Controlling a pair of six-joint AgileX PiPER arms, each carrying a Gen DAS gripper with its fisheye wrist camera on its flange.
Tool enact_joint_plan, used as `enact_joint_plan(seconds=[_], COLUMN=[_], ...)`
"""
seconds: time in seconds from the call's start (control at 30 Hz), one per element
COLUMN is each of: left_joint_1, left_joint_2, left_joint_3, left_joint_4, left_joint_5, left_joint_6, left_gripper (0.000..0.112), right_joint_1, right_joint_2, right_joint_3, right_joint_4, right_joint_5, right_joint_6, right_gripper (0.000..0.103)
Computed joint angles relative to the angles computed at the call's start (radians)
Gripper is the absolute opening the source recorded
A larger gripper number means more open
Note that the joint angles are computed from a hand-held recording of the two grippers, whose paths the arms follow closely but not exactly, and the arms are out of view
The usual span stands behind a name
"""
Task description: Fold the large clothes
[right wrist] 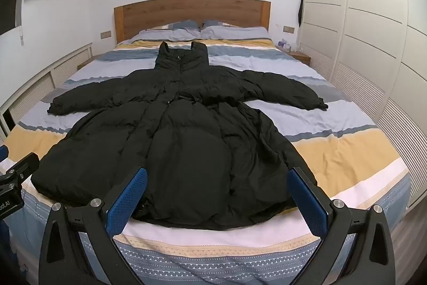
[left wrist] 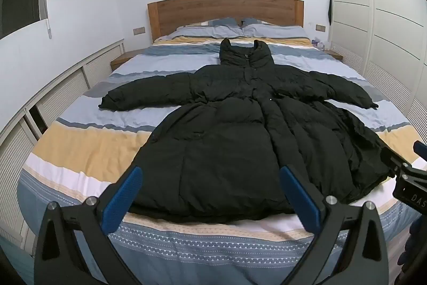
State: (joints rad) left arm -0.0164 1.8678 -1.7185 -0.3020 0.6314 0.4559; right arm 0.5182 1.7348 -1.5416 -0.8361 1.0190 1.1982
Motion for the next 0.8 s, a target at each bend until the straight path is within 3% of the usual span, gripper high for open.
enact_joint_plan(seconds=[0.5,0.8], left_joint_1=[0.023,-0.023], left_joint_2=[0.0,0.01], left_joint_3=[-0.004,-0.008], left_joint_4=[-0.047,0.07], left_joint_5=[0.012,-0.012], left_joint_6=[0.053,-0.063], left_gripper=[0.103,0.103], right_joint_1=[-0.008,-0.012], right_joint_2=[-0.026,-0.008], right_joint_3=[0.035,0.013], right_joint_4=[0.001,0.003], right_joint_5=[-0.007,0.007], right_joint_6=[0.014,0.001], right_gripper=[0.102,0.102])
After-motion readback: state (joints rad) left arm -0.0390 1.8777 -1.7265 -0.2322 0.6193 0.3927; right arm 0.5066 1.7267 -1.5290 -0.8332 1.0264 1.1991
